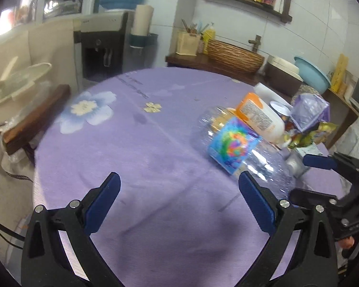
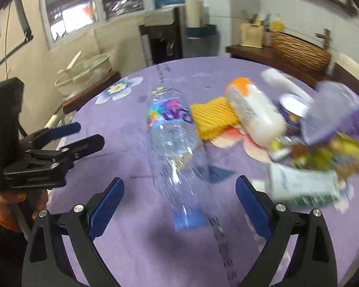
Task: Collect trash
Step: 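Grasp the yellow foam net with the left gripper while the right grasps the clear bottle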
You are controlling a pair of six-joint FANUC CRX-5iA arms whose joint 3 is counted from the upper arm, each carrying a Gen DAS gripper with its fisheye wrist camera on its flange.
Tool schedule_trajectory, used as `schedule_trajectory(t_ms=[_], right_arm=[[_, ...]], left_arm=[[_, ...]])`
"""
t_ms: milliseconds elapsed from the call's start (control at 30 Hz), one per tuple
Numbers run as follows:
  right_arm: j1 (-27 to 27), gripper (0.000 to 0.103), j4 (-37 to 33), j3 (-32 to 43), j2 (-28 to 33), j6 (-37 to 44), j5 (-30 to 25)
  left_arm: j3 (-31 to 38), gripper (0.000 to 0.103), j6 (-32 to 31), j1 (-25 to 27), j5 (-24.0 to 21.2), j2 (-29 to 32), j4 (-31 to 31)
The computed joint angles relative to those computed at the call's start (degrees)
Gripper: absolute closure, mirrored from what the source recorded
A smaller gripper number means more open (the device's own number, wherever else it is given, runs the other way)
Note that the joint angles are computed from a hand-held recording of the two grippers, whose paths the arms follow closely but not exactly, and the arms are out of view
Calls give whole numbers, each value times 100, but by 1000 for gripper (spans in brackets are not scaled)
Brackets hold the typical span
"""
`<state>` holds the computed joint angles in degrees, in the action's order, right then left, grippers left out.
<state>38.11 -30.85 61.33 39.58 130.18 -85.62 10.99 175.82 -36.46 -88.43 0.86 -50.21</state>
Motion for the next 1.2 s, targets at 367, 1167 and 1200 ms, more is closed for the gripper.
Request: schedule_trajectory(t_ms=[367,1167,1200], right_arm=[[598,35,1098,806,694,21,-416],[-1233,36,-378,-2384,-1536,-449,1802],[-1263,36,-383,-2497,-1599,-464,1894]], left_arm=[[-611,6,427,218,-35,-585,76],[775,30,-3668,2224,2218,1179,2350],[916,35,-3766,2248,2135,1322,2352]])
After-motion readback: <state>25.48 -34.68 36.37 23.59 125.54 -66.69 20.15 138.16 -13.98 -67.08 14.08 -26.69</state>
